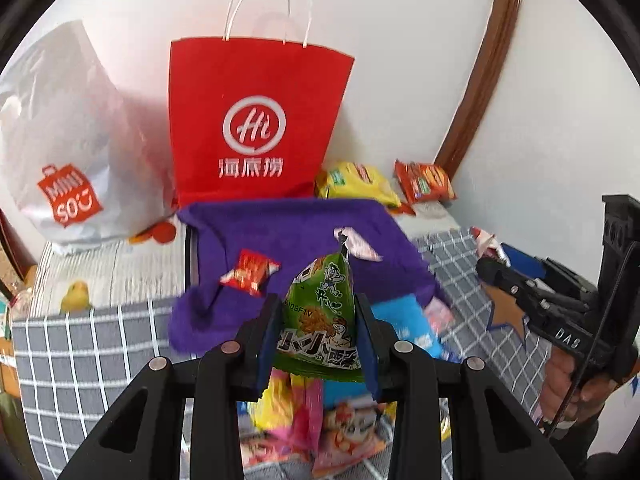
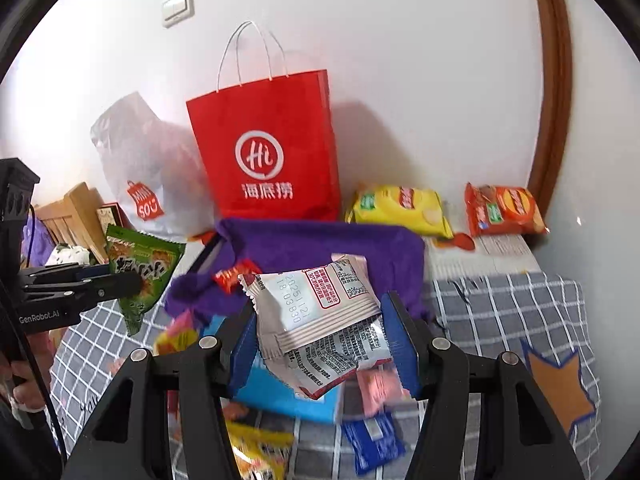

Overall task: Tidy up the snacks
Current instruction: 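Close the left tool on the green snack bag and lift it, then carry the green snack bag and white packet over the purple towel with both tools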

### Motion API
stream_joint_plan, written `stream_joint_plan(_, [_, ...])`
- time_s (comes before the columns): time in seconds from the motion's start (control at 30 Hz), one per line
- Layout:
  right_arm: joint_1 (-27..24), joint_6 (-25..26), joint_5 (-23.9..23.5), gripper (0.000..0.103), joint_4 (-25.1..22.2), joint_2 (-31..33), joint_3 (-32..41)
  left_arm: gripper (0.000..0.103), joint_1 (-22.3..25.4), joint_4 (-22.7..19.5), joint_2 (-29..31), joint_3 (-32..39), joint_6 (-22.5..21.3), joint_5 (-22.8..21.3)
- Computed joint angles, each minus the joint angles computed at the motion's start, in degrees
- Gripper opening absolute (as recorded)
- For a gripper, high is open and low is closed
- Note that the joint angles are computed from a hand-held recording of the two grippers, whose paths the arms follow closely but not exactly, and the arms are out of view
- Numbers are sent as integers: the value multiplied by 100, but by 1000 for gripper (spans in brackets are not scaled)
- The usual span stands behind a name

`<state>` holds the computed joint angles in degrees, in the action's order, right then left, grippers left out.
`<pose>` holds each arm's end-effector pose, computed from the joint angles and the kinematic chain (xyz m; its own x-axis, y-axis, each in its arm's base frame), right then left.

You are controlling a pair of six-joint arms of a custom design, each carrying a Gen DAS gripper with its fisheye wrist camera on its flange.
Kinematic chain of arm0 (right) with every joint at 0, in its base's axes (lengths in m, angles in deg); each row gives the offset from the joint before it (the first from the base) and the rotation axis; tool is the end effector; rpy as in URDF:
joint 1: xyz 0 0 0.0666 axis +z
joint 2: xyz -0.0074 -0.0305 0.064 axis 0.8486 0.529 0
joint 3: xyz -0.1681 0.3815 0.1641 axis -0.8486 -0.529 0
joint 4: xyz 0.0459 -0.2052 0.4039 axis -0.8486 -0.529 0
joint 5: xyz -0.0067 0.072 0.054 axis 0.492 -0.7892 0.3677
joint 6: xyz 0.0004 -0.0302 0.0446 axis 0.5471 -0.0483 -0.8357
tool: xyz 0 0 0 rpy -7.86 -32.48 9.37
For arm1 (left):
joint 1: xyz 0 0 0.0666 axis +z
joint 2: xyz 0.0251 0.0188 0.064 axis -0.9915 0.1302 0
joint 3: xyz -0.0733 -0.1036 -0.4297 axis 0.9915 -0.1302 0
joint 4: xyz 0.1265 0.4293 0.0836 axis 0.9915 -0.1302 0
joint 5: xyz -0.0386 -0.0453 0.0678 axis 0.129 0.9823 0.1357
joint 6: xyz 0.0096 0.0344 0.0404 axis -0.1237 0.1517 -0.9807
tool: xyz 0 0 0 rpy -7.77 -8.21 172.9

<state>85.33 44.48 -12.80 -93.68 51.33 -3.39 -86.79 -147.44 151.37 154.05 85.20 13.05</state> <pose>0.3803 0.1863 0.5614 -0.5894 -0.0089 -0.8078 -0.1294 0.9881 0.0835 0.4231 -0.0449 0.5873 -0.7047 0.1189 -0.6995 0.3668 0.9049 -0.2157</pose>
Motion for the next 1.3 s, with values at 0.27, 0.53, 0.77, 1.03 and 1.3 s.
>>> stream_joint_plan(0.27, [-210, 76, -269, 58, 169, 580, 520, 34, -49, 69, 649, 658, 307, 33])
stream_joint_plan(0.53, [-373, 76, -328, 58, 147, 1239, 1135, 34, -57, 223, 1163, 1157, 452, -253])
stream_joint_plan(0.77, [-507, 136, -559, 58, 297, 1708, 1411, 34, 54, 359, 1460, 1205, 599, -146])
stream_joint_plan(1.03, [-715, 267, -671, 58, -86, 2206, 1520, 34, 98, 163, 1827, 1310, 584, -353])
stream_joint_plan(1.3, [-667, 886, -634, 58, -351, 2381, 1517, 34, 135, 6, 2071, 1376, 609, -445])
